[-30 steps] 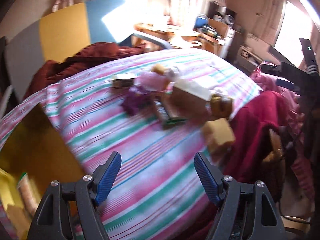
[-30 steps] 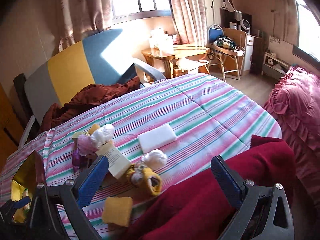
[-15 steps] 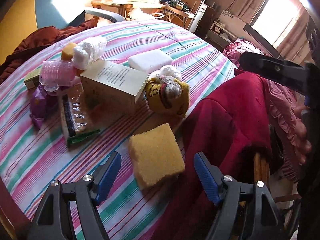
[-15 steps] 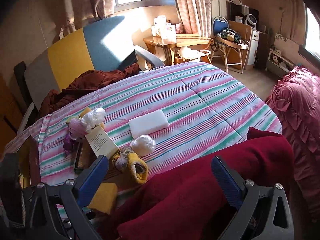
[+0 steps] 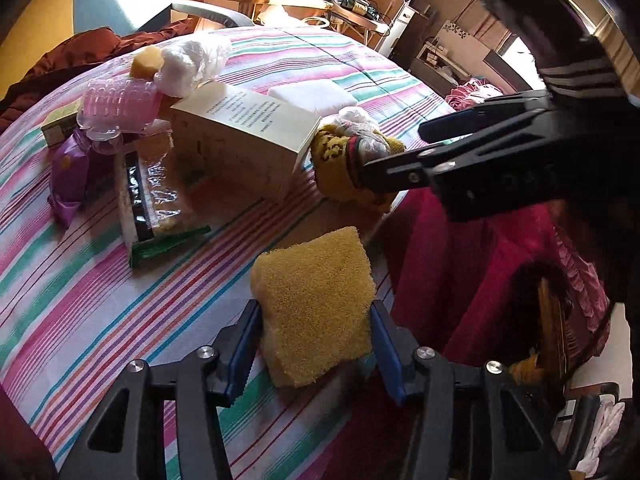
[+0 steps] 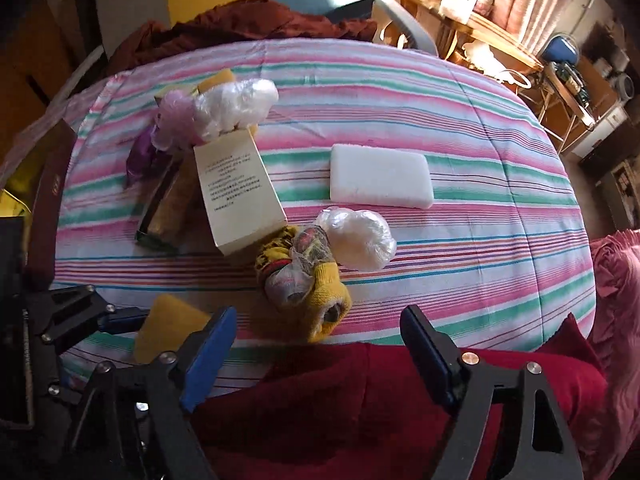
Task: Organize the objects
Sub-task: 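Grasp a second yellow sponge with the left tool while the right tool grasps the yellow knitted toy, then carry the sponge and knitted toy into the gold tray and open both tools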
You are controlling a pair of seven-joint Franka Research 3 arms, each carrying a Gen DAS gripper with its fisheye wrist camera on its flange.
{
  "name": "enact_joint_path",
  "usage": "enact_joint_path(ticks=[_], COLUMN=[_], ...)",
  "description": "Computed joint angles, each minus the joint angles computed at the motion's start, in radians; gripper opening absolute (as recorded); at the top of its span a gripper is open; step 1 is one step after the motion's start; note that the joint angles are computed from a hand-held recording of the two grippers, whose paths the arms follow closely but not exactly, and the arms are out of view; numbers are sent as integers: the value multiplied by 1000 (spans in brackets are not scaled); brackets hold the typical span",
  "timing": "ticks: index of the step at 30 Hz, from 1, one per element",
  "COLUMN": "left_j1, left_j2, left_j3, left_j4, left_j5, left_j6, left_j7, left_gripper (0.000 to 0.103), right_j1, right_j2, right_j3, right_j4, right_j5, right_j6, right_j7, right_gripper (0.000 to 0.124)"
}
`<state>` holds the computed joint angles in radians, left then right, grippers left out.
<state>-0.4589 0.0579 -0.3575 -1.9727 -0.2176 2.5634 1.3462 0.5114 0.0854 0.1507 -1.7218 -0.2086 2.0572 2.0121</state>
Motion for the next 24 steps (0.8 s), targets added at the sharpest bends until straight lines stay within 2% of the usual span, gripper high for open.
enact_joint_path(ticks=[5,6,7,9,10,16,20,24], left_j1=[3,2,0,-5,-9,-26,-17,18], left_j2=[-84,-98,-114,-155,-164,-251,-315,-445], left_j3=[15,20,24,35,40,74,87,97], left_j4=[-91,-105,-121,-160,-169,-251,-300,-397], left_j5=[-46,-51,-57,-65,-65,-90,-44,42], left_j6=[38,41,46,56,62,103,136,155], left_j7=[14,14,15,13,11,-21,-100,-240], left_gripper=[54,54,54,54,54,54,54,54], right_j1=[14,17,18,32,37,34,17,30], right_j2=[141,159,171,173,159,-21,-131,-91], right_j3=[-14,-17,-19,-29,-31,-17,19,66], right_j4=[167,184,195,191,173,4,-83,-25], right_j5=[20,30,44,33,27,-6,-7,8], right_j6=[-145,-157,-164,-172,-161,-54,58,140], right_j7=[-78,-96,-115,-112,-106,-22,20,0], right_gripper=[80,67,46,40,36,36,36,36])
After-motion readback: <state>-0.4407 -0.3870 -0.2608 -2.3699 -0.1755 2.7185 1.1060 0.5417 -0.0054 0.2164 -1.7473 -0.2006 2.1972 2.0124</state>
